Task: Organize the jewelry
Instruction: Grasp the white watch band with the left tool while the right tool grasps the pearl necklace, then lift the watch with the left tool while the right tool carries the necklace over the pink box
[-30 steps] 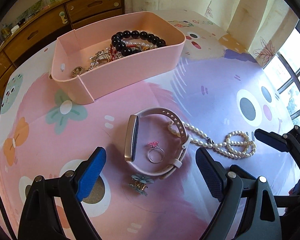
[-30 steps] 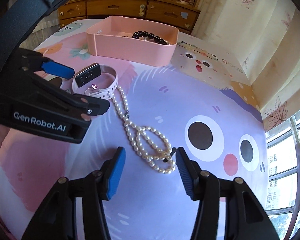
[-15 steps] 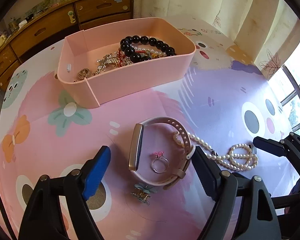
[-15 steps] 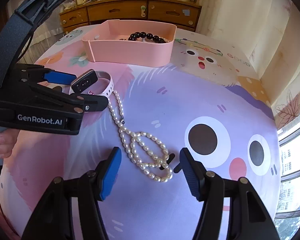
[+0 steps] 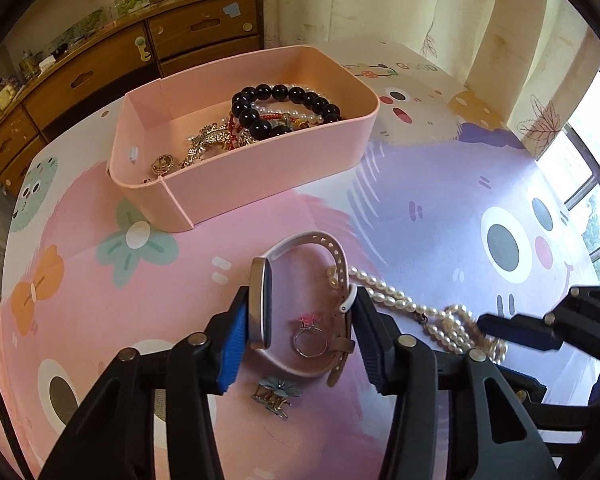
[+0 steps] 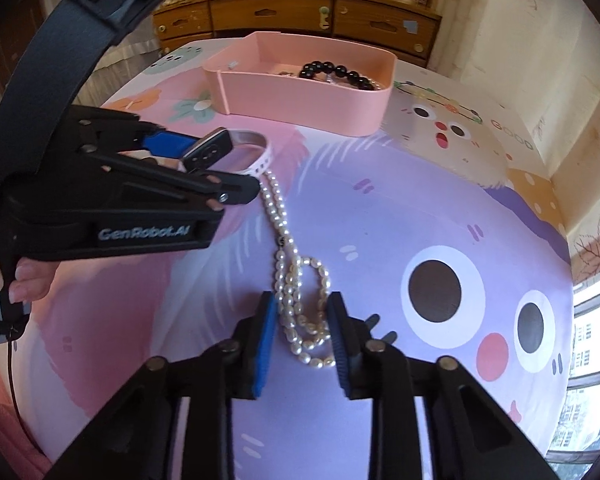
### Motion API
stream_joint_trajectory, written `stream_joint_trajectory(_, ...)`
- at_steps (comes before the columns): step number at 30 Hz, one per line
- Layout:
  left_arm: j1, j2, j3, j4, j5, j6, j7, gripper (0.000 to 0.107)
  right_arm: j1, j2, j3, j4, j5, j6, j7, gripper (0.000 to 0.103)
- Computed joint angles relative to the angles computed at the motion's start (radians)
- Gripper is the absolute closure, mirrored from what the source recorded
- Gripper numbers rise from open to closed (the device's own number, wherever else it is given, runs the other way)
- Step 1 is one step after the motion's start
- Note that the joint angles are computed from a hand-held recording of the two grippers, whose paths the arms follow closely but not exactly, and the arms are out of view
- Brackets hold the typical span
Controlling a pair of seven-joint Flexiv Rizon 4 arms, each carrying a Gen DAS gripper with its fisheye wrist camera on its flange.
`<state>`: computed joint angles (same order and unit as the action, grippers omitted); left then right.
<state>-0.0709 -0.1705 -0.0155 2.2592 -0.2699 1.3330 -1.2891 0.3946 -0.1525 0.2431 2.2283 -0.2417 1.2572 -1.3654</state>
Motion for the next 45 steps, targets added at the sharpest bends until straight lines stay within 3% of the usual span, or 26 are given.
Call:
stream_joint_trajectory(5,-0.004,0.003,0.016,-0.001,0.027,0.006,-0.034,0.074,-0.001,0.000,0.010,-0.002,0.029,0.004,-0.020,0.092)
stream_joint_trajectory(8,-0.002,0.013,0.022,0.003,0.044,0.016,-0.049,0.083,0.004,0.000,0.002,0.004,0.022,0.018,0.021,0.093)
stream_joint_trajectory(11,0.011,0.032,0.000,0.024,-0.010,0.036,-0.013,0.086,-0.012,-0.003,0.020,-0.009,0.087,0.017,0.003,0.094)
stream_joint_trajectory(17,0.003,0.055,0.011,0.030,-0.014,0.048,-0.028,0.086,-0.034,-0.006,0.051,-0.051,0.238,-0.021,-0.058,0.095)
stream_joint_trajectory(23,-0.006,0.070,0.043,0.018,0.089,0.047,-0.120,0.086,-0.041,0.008,0.065,-0.072,0.367,-0.052,-0.103,0.098)
stream_joint_trajectory(29,0.011,0.100,0.024,0.045,0.006,0.058,-0.080,0.086,-0.045,0.019,0.074,-0.095,0.475,-0.084,-0.162,0.098)
stream_joint_trajectory(38,0.014,0.148,0.044,0.049,0.032,0.026,-0.136,0.086,-0.060,0.039,0.087,-0.166,0.724,-0.145,-0.319,0.098)
stream_joint_trajectory(45,0.020,0.187,0.053,0.050,0.067,0.003,-0.172,0.086,-0.045,0.055,0.073,-0.203,0.801,-0.174,-0.382,0.098)
